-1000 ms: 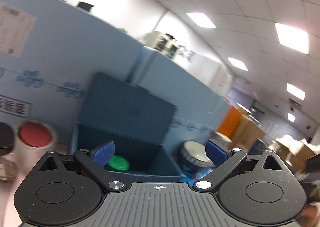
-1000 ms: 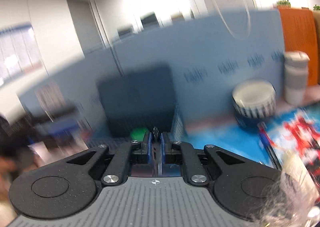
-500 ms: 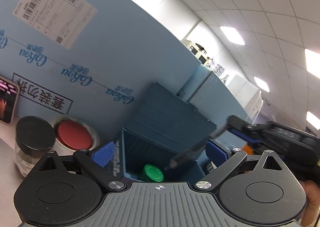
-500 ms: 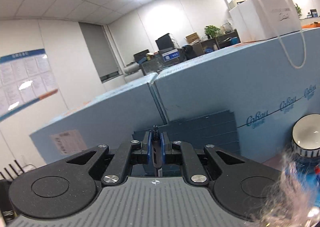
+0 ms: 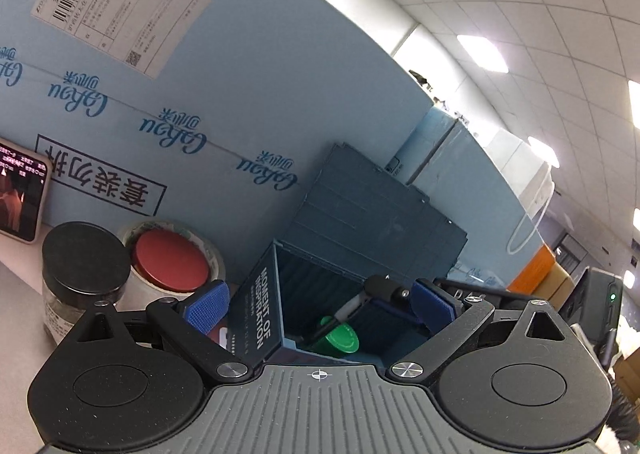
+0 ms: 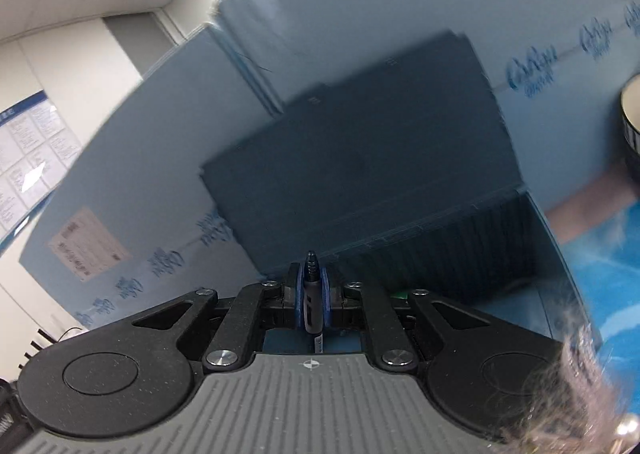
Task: Organize rigid objects
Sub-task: 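Carry the black pen with the right tool into the blue box and release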
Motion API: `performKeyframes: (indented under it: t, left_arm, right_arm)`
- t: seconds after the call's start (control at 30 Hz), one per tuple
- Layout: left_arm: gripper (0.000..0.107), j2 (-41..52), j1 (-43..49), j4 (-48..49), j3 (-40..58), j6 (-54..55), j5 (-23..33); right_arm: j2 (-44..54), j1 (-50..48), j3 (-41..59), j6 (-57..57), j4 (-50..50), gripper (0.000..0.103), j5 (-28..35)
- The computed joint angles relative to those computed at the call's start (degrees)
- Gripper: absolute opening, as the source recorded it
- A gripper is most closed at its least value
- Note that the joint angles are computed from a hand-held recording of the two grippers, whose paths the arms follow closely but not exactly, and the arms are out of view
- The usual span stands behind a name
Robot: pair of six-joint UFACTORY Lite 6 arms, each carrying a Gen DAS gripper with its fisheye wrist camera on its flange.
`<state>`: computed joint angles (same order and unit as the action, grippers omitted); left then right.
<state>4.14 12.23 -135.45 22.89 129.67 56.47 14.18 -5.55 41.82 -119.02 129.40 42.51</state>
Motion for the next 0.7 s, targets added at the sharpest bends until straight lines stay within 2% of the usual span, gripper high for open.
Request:
performKeyframes:
  t: [0.33, 0.6, 0.7]
  left_arm:
    - [0.099, 0.81, -1.80, -0.82, 0.57, 0.96, -1.25]
    - [0.099, 0.57, -2.08, -0.40, 0.62, 0.79, -1.49]
    - [0.099, 0.56, -2.07, -0.18, 0.64, 0.68, -1.43]
  right_arm:
    - [-1.32, 2.02, -3.40, -18.90, 11.37, 0.013, -6.57]
    - [-0.17, 4.50, -2.90, -29.39, 19.53, 0.017, -10.45]
    - [-1.14, 7.55, -4.37, -41.14, 30.95, 0.017, -11.16]
